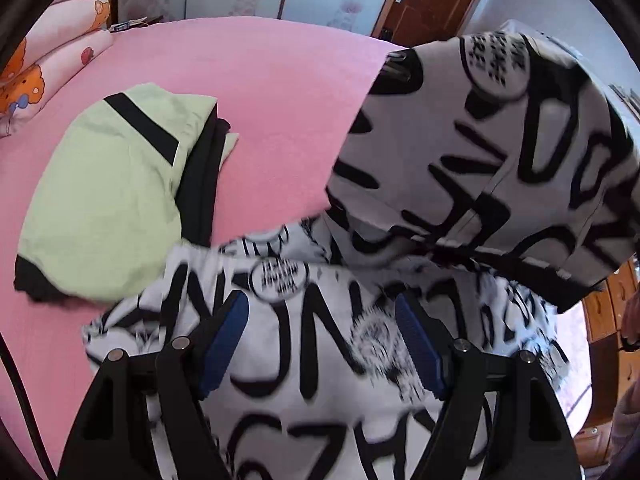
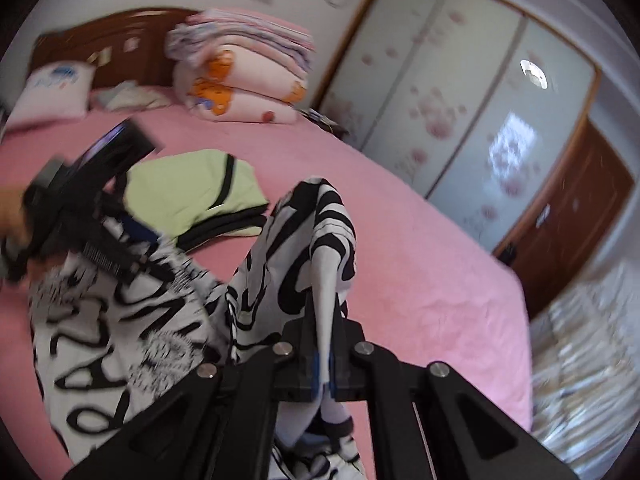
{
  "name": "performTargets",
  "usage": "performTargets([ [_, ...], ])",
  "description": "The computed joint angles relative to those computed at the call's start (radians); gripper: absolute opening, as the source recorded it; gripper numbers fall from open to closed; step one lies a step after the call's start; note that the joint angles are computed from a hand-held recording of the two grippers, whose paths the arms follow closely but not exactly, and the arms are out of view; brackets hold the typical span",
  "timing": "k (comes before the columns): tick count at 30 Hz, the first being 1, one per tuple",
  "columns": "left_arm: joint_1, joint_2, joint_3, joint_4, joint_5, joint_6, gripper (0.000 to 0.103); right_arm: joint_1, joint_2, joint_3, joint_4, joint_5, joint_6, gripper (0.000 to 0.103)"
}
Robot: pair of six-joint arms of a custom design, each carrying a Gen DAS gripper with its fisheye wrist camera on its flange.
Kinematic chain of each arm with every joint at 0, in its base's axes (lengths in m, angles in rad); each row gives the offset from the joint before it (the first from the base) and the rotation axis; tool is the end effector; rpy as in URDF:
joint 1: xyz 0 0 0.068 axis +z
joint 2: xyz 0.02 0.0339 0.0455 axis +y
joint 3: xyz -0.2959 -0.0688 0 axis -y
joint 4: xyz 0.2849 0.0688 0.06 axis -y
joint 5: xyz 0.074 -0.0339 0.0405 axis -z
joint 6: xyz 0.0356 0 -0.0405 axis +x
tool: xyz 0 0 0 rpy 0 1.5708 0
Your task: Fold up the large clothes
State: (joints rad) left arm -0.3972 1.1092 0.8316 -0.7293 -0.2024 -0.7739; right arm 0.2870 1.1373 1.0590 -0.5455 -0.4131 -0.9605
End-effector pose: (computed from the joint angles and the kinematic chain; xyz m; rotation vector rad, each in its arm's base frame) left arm 0.2212 -0.0850 0.2660 -0.5526 2.4973 -0.1929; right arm 0.2558 0.0904 0.3573 -1.4255 1.5906 0.0605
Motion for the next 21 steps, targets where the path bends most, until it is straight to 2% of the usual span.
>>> performTargets([
  [3,-0.128,-0.098,-0.039,-0.067,-0.03,-0.088,0.074,-0.024,-0.229,-0.206,0.043,0.028,-0.093,0.003],
  [6,-0.297,-0.16,-0.085,-0.132,-0.063,-0.225,0.074,-0.096,-0.354,-0.312,-0.012,0.03,-0.134,0.009],
  [11,-0.559,-0.237,-0.15,-0.192,-0.098,-0.453,0.074,-0.365,-0.551,-0.409,-0.207,-0.134,-0.224,0.029],
  [13,-0.63,-0.253,-0.159,-0.199,-0.11,-0.517,0.074,-0.483,-0.593,-0.411,-0.311,-0.198,-0.258,0.033],
  [14,-0.655,-0.261,-0.158,-0.204,-0.115,-0.536,0.074,-0.534,-0.586,-0.396,-0.369,-0.219,-0.273,0.035],
  [15,-0.659,-0.266,-0.156,-0.204,-0.116,-0.535,0.074,-0.632,-0.571,-0.377,-0.454,-0.274,-0.338,0.035],
  [17,-0.667,-0.274,-0.142,-0.211,-0.131,-0.533,0.074,-0.719,-0.529,-0.347,-0.545,-0.297,-0.352,0.036],
  [19,-0.627,-0.291,-0.142,-0.18,-0.108,-0.494,0.074,-0.745,-0.46,-0.304,-0.62,-0.288,-0.312,0.038],
  [21,-0.547,-0.302,-0.142,-0.14,-0.064,-0.43,0.074,-0.712,-0.403,-0.279,-0.637,-0.257,-0.193,0.049],
])
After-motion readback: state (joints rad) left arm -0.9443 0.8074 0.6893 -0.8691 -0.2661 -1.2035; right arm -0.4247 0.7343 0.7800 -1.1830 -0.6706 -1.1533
